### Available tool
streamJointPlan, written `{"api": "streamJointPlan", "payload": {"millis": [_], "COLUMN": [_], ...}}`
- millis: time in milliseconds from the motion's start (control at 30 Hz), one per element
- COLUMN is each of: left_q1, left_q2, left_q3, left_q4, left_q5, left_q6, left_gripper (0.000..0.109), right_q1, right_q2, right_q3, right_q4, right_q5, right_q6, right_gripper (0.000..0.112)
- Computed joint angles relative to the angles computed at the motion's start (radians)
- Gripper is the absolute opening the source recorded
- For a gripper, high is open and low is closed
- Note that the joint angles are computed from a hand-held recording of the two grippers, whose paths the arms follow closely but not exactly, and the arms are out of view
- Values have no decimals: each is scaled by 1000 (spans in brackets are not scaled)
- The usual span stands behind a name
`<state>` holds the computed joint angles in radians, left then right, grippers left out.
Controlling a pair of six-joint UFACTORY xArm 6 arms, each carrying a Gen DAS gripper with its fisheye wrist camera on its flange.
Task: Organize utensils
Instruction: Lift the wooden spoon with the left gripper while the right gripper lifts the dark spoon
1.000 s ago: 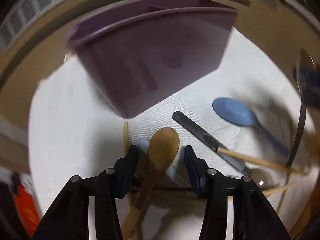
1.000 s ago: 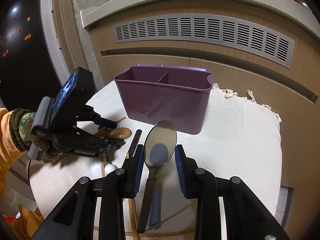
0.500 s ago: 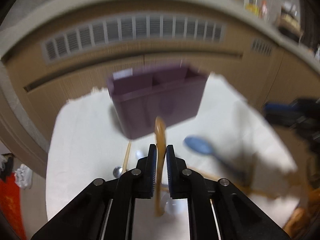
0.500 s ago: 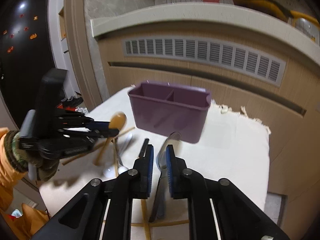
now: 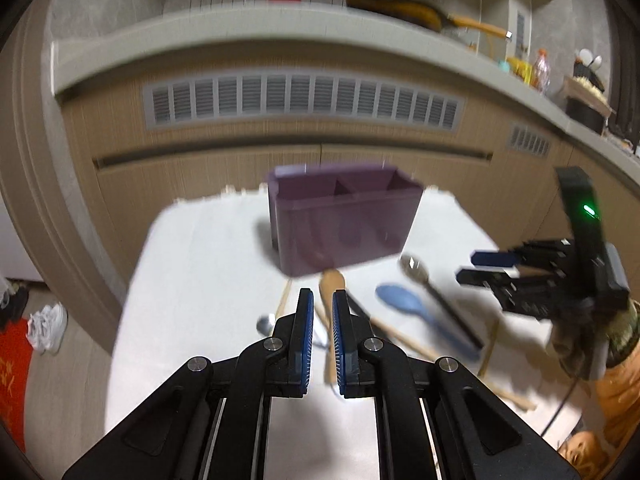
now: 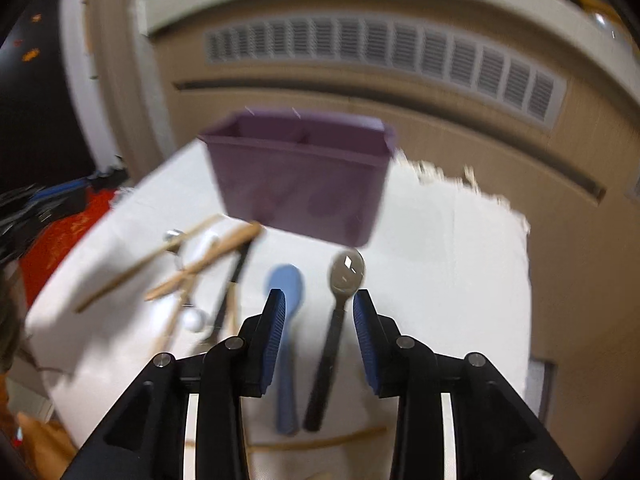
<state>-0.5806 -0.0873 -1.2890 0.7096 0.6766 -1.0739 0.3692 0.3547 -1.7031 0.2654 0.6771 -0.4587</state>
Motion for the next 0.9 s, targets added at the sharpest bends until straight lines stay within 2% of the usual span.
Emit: {"api": "streamJointPlan", "payload": {"millis": [100,200,267,300,333,367,400,467,567,733,900], "left_q1": [12,17,30,35,39,43,47,55,66,94,100], "left_q2": [29,44,43,47,51,59,71,96,160,356,609], "left_q3": [14,23,38,41,42,38,30,11,-53,-301,-690], "left_q4": [-34,-51,-88,-99,-104,-110,-128,-170,-253,-428,-465], "left_q5": [-26,-34,-50,-55,-56,-56,-57,-71,-67,43,304], "left_q6": [15,25,48,56,60,68,83,117,205,372,438], "left_gripper": [12,21,43,48,53,53,53,54,55,55,54], "right_q1": [-3,0,9,14,17,20,21,19,15,-2,-5], "right_q2": [153,282,329,349,356,358,358,337,249,88,-21], "right_q3": [-185,-355,-407,-433,-442,-443,-445,-425,-306,-120,11], "right_q4": [-69,-120,-136,-148,-150,-152,-150,-126,-80,65,141], "right_q5": [99,181,171,175,177,171,174,189,145,66,0], "right_q6": [111,179,185,182,178,172,160,115,75,-49,-147], "right_gripper": [34,36,43,51,52,52,49,30,30,30,30]}}
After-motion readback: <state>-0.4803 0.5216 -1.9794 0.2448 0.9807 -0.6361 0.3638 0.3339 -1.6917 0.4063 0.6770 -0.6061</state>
